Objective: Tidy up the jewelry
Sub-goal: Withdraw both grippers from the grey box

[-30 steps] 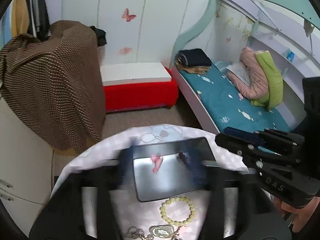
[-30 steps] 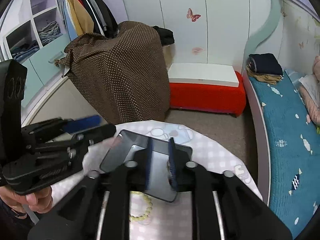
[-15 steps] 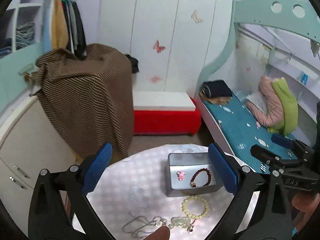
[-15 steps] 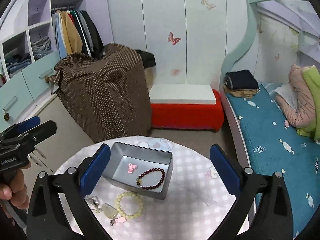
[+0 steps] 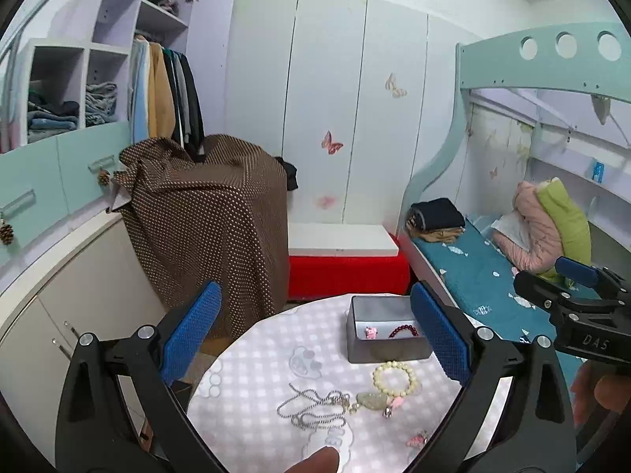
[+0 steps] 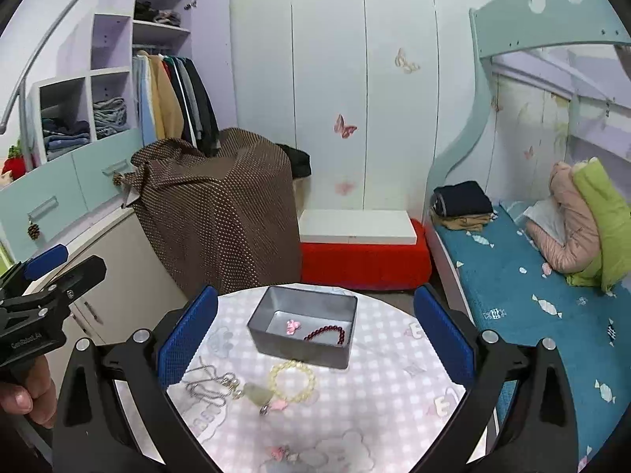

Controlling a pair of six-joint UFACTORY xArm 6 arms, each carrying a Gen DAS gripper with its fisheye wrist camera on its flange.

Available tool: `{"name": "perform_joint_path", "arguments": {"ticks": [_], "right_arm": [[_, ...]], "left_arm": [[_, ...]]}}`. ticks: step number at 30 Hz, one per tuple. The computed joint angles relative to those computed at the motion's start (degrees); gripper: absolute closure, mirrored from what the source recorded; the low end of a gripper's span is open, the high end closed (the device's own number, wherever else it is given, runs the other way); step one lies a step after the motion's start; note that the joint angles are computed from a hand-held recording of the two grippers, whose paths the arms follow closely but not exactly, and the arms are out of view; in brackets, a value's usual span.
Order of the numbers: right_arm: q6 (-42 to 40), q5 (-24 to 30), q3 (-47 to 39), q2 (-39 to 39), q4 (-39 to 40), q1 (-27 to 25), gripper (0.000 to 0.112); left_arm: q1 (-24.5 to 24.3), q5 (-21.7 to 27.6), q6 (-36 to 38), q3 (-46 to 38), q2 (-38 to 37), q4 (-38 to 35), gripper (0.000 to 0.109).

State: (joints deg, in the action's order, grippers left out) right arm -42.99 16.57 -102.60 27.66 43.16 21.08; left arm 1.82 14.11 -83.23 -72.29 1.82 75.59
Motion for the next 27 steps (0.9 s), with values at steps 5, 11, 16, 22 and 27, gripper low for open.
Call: {"name": "perform_joint_path", "arguments": {"ticks": [5, 11, 16, 22, 27], "right_arm": [[-10.2, -6.4, 12.0, -8.4, 10.4, 1.9, 0.016], [-21.0, -11.2, 20.2, -14.6, 21.9, 3.7, 0.016], [-30.0, -13.4, 24.1, -17.7, 31.3, 4.9, 0.016], [-37.3, -13.3, 26.4, -19.5, 38.9, 4.8, 0.016], [-37.7, -13.8, 27.4, -19.2, 39.4, 4.7, 0.016]], "left_arm": [[-1.1, 0.4, -6.7, 6.9, -6.6, 6.8, 0.012], [-2.6, 2.2, -17.0, 14.0, -13.5, 14.3, 0.012], [-4.9, 5.4, -20.6, 19.9, -18.5, 16.7, 0.01], [-5.2, 6.3, -21.0, 23.8, -21.3, 16.5, 0.01], [-5.0, 7.5, -20.3, 25.8, -22.1, 15.6, 0.01]]}}
